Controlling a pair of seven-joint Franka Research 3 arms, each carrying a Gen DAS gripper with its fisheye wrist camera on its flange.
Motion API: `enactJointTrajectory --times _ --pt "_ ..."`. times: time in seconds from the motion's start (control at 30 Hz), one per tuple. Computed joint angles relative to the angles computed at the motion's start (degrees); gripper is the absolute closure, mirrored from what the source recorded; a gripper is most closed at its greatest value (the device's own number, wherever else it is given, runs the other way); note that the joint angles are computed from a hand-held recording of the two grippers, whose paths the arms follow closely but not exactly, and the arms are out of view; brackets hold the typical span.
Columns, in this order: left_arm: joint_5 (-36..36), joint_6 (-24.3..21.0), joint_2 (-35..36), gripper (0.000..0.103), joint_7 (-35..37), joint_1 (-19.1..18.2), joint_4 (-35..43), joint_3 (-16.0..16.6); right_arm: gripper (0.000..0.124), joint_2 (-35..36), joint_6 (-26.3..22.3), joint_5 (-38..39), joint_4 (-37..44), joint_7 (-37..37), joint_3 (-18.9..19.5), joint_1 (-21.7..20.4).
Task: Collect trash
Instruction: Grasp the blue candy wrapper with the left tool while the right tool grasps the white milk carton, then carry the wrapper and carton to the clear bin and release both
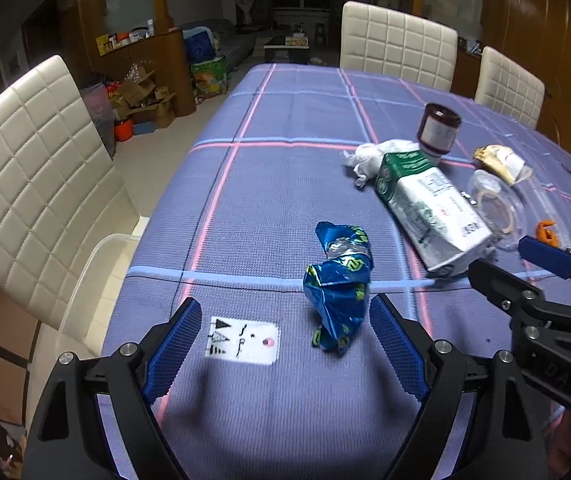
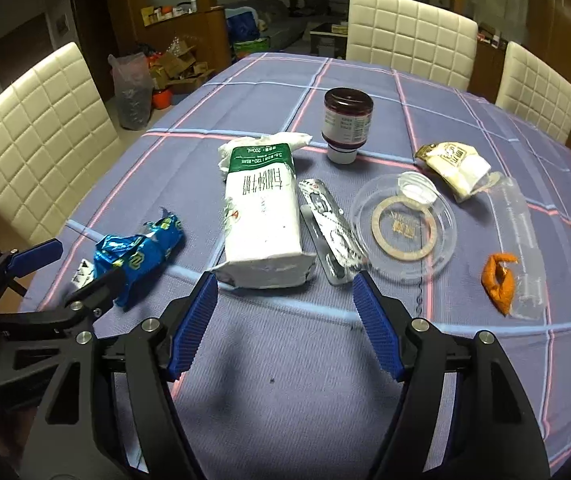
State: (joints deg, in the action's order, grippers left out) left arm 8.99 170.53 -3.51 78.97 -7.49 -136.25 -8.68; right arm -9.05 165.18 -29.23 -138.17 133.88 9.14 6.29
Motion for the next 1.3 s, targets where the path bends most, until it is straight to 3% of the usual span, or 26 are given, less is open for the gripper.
enactJointTrajectory --times 0.33,0.4,0.47,0.53,0.63,0.7,0.8,0.9,1.3 --pt "-7.4 -1.8 4.6 0.019 5.4 1.1 3.7 -0.3 0.053 5.7 0.0 7.3 5.0 -7.6 -3.1 3.5" --pt "-5.7 -1.1 4.7 0.02 4.1 1.4 3.6 -0.3 0.057 6.9 -0.4 7.0 6.0 -7.1 -3.5 4.1" --pt "-9.1 -0.8 4.8 0.02 7.4 1.7 3.5 -0.8 0.059 7.9 -1.0 8.4 6.8 -7.9 -4.3 4.8" --pt "-10.9 -0.5 4.6 0.02 9.1 1.8 3.2 -1.0 0.066 8.2 -1.3 3.4 7.3 -3.6 -4.8 5.1" --pt "-11.5 0.4 4.2 0.036 9.8 1.8 2.6 -1.0 0.068 8.0 -1.1 3.5 7.1 -3.5 -5.3 5.9" --pt "-10.4 0.6 3.7 0.057 9.4 1.8 2.2 -0.9 0.068 7.6 -1.0 3.8 6.7 -3.7 -5.4 6.2" --pt "-13.8 0.2 2.9 0.071 12.6 1.4 1.6 -0.7 0.068 6.8 -0.8 4.6 6.0 -4.2 -5.1 6.4" --pt "-13.8 1.1 1.4 0.078 12.8 1.1 0.1 -0.2 0.068 5.7 -0.3 5.2 5.1 -4.6 -4.6 6.4" --pt "-5.9 6.2 -5.6 0.079 7.0 0.6 -6.4 3.1 0.068 2.2 -0.3 0.7 3.7 -1.2 -0.5 5.4"
